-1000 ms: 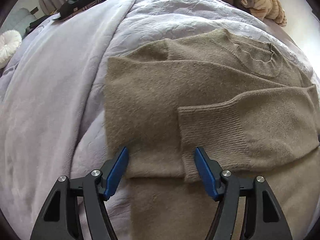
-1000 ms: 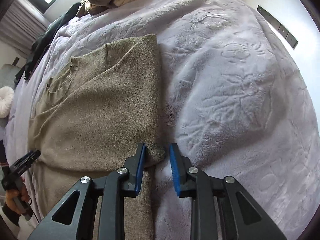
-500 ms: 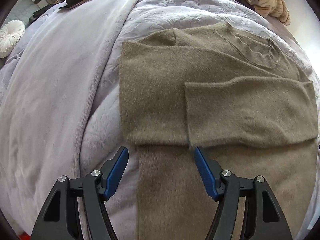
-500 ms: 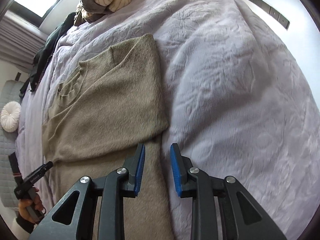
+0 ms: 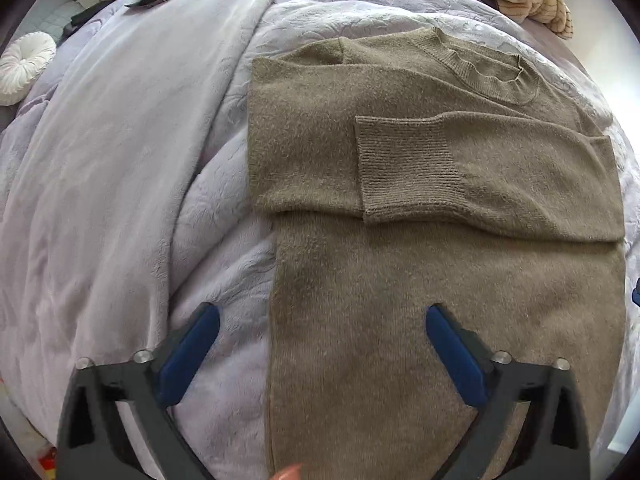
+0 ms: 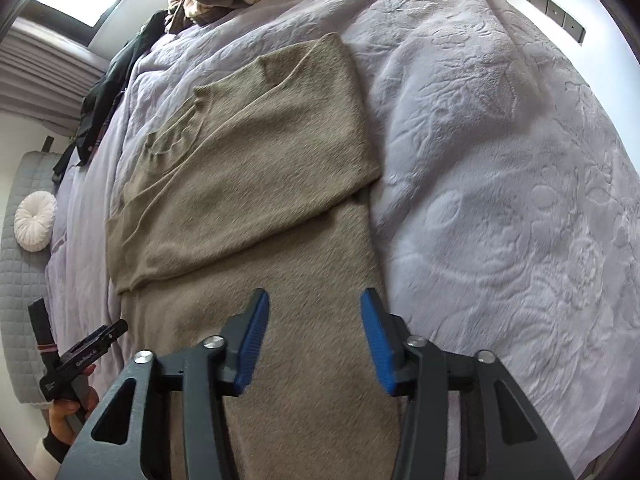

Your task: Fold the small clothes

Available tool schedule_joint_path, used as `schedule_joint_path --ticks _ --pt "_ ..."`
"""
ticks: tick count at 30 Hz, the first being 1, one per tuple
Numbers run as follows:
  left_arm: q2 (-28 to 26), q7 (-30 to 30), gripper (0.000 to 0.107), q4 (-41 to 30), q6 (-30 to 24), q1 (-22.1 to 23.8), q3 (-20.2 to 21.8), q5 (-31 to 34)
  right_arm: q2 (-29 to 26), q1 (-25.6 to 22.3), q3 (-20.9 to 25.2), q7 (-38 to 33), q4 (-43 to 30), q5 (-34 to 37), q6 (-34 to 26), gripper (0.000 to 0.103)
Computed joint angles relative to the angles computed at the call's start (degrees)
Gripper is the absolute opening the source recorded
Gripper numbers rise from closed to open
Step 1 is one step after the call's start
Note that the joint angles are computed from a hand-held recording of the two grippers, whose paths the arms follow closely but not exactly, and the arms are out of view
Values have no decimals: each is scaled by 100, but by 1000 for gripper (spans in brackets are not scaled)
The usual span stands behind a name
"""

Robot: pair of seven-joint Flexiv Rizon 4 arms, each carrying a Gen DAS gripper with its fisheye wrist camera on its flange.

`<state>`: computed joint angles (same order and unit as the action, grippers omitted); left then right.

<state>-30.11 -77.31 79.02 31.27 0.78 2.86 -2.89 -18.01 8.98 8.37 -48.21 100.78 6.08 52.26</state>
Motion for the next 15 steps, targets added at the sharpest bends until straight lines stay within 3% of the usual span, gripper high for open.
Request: schedule_joint_path --ticks 4,5,7,15 --pt "159 69 103 125 -48 13 -13 -29 42 -2 83 -82 -29 162 -43 56" --pt "156 93 103 77 -101 23 -21 -40 48 -9 109 -138 -44 220 -63 60" --pt "235 117 103 130 -111 4 -13 -9 47 -20 179 -327 -94 361 -100 81" --pt "359 258 103 217 -353 17 -9 36 193 250 226 -704 47 207 -35 85"
